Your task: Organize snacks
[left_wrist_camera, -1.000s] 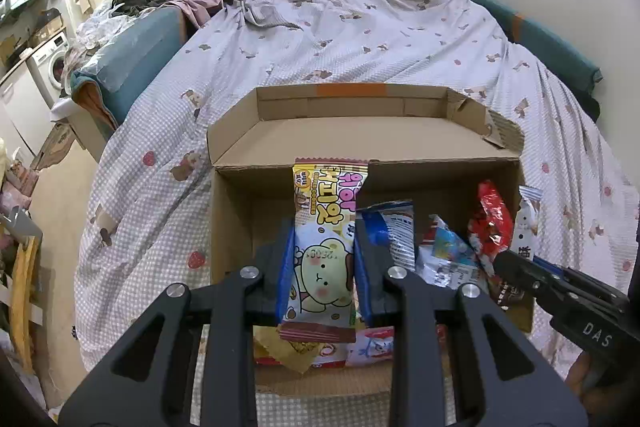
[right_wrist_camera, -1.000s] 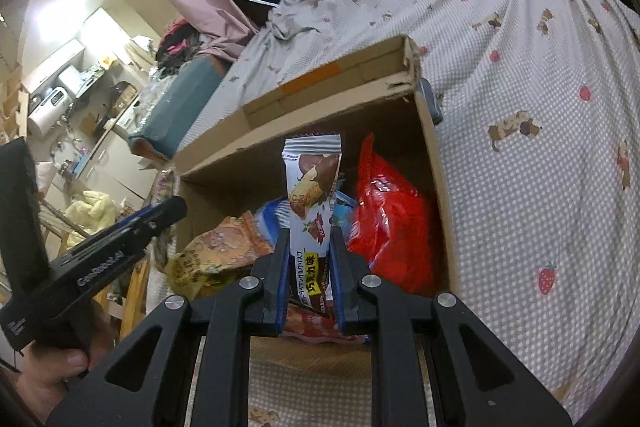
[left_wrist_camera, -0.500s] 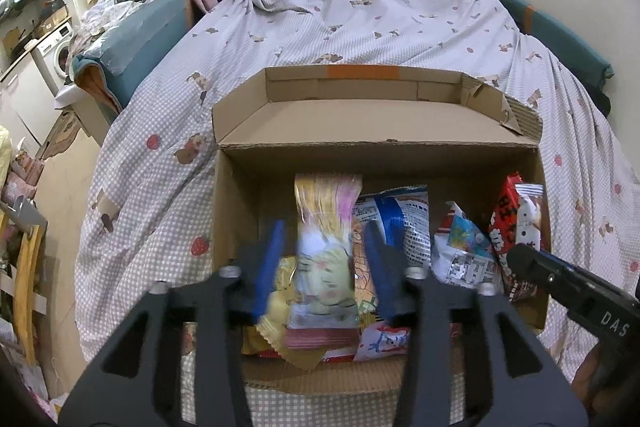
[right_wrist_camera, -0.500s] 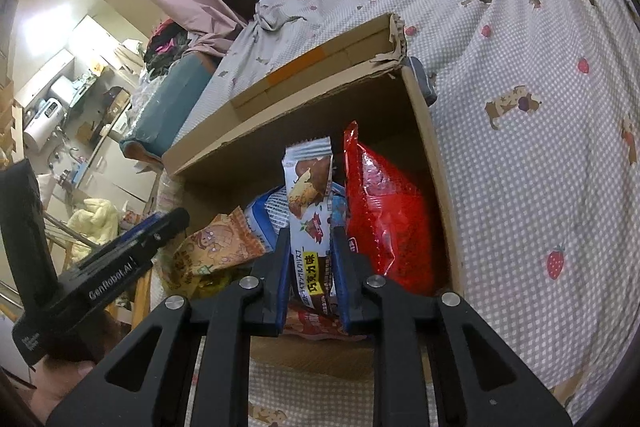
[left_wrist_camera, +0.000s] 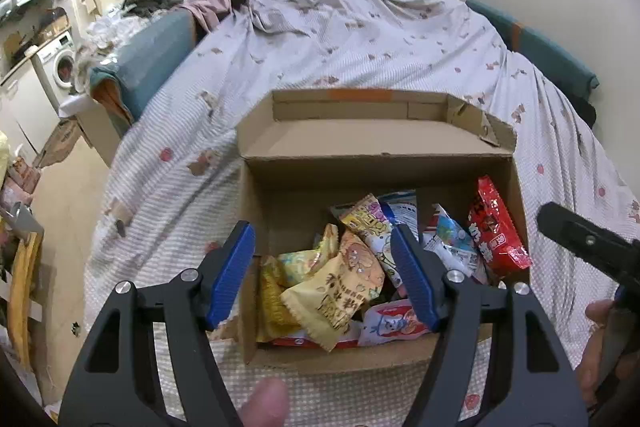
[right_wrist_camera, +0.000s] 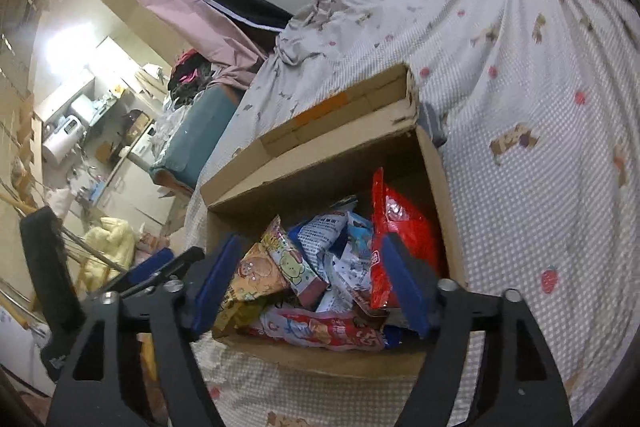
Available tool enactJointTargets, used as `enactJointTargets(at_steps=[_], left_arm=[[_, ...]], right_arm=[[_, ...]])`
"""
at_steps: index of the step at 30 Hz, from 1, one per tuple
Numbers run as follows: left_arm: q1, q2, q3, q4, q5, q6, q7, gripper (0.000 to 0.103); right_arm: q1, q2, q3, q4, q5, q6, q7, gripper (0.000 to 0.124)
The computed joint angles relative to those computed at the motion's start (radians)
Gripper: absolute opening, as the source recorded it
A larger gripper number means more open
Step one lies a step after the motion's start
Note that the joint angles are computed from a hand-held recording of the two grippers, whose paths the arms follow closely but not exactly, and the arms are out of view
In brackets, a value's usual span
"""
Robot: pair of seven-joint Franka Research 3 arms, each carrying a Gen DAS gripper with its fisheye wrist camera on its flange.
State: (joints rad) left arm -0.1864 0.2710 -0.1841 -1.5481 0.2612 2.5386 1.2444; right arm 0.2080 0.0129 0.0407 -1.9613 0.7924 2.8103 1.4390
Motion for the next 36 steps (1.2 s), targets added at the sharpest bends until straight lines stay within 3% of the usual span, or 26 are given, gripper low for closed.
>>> enactJointTargets(at_steps=[2,5,8,12,19,23,28,32,36], left_arm=[[0.009,-0.033,-0.004,-0.039,-0.013,0.023,0.012,0.067],[0.011,-0.08,0.002,-0.097,-0.002,0.037,-0.001,0.069],[0.017,-0.125,0.003,-0.149,-0.002,0.04,-0.008,0.085],[0.03,-0.203,0.003,-0.259,0.006,0.098,0.016,0.091],[0.043,-0.333,0.009,-0.426,0.025,0.136,0.006,0.099],[0.034,-0.412,0.025,-0.528,-0.09,0.183,0.055,0.099],[0.048,-0.497,0.024,-0.629,-0.061,0.243,-0.024,0.099],[0.066,-0.543,0.017,-0.685,-0.026,0.288,-0.072,0.1],[0.077,-0.559,0.017,-0.706,0.006,0.291,-0.116,0.1]], right_arm=[[0.006,-0.027,0.003,-0.027,-0.028,0.027,0.017,0.091],[0.005,-0.071,0.012,-0.075,-0.229,0.057,0.18,0.101],[-0.023,-0.116,0.039,-0.123,-0.534,0.079,0.387,0.103],[-0.037,-0.174,0.061,-0.172,-0.677,0.081,0.486,0.103],[-0.088,-0.272,0.129,-0.255,-0.835,0.065,0.621,0.103],[-0.115,-0.343,0.165,-0.308,-0.903,0.051,0.686,0.103],[-0.138,-0.403,0.201,-0.351,-0.956,0.015,0.73,0.103],[-0.091,-0.436,0.175,-0.398,-0.897,0.058,0.699,0.103],[-0.163,-0.457,0.253,-0.409,-0.965,0.023,0.749,0.103]])
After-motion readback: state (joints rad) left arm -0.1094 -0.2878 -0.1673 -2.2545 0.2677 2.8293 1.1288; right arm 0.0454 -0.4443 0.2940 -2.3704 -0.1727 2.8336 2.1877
